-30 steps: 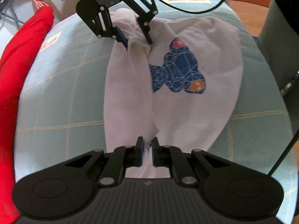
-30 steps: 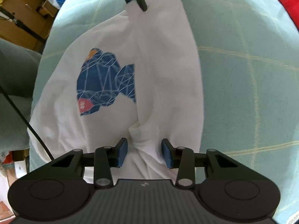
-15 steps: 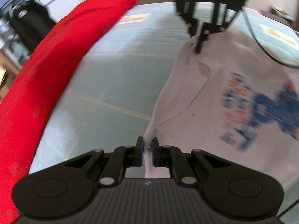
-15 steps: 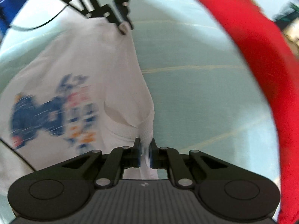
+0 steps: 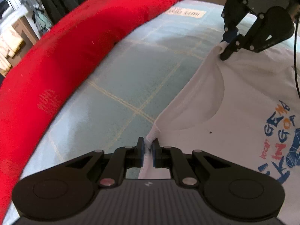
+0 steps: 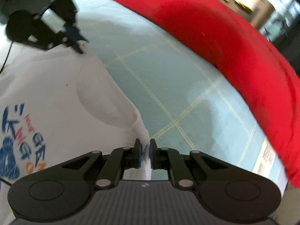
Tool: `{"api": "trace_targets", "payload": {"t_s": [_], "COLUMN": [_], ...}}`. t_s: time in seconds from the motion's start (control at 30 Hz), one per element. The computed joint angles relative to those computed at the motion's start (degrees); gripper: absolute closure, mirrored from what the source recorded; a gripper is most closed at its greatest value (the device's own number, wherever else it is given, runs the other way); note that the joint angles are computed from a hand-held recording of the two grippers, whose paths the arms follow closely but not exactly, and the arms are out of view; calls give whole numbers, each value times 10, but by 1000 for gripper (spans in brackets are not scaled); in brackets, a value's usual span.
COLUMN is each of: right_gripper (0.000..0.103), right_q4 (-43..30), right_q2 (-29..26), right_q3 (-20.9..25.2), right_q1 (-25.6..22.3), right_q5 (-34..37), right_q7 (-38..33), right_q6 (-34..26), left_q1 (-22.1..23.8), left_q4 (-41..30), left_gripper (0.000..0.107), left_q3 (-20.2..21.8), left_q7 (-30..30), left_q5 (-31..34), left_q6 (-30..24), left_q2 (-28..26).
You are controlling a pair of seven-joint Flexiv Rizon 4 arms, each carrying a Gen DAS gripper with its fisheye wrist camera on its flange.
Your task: Fold clothes
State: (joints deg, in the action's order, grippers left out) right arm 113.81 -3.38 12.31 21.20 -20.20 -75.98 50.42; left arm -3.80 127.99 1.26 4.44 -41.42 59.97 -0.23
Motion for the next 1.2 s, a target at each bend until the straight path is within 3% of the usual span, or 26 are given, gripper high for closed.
{"api": "trace_targets", "payload": {"t_s": [0.1,0.23,0.37,0.43,0.7,0.83,1.2], "right_gripper": [91,77,59,56,55,51,44], "right_q4": [5,11,29,42,87,112,178], "right_q2": [-12,-12,21,38,138,200,327], "right_q3": [-2,-6,0,4,36,56,133], "right_q1": [3,5,-1,-4,-5,-3,42], "right_q5": [-10,-37,-21,-13,30,51,130], "right_q7": [39,84,118,133,223,283,511], "right_q6": [4,15,31,42,-18,-64,-180], "left_q1": [2,19,35,44,67,68,34], "left_q4": [-7,-15,-6,2,63,81,133], "left_gripper": [92,88,88,88,85,73,59], "left_q3": [-2,7,25,38,75,84,90], "left_q7": [-37,-112,-159,-193,-296,-344,-385], "left_q5": [4,0,8,14,105,135,162], "left_q6": [-1,-36,-57,-80,-149,-193,-205], "left_q2": [-17,-12,18,38,145,190,281]}}
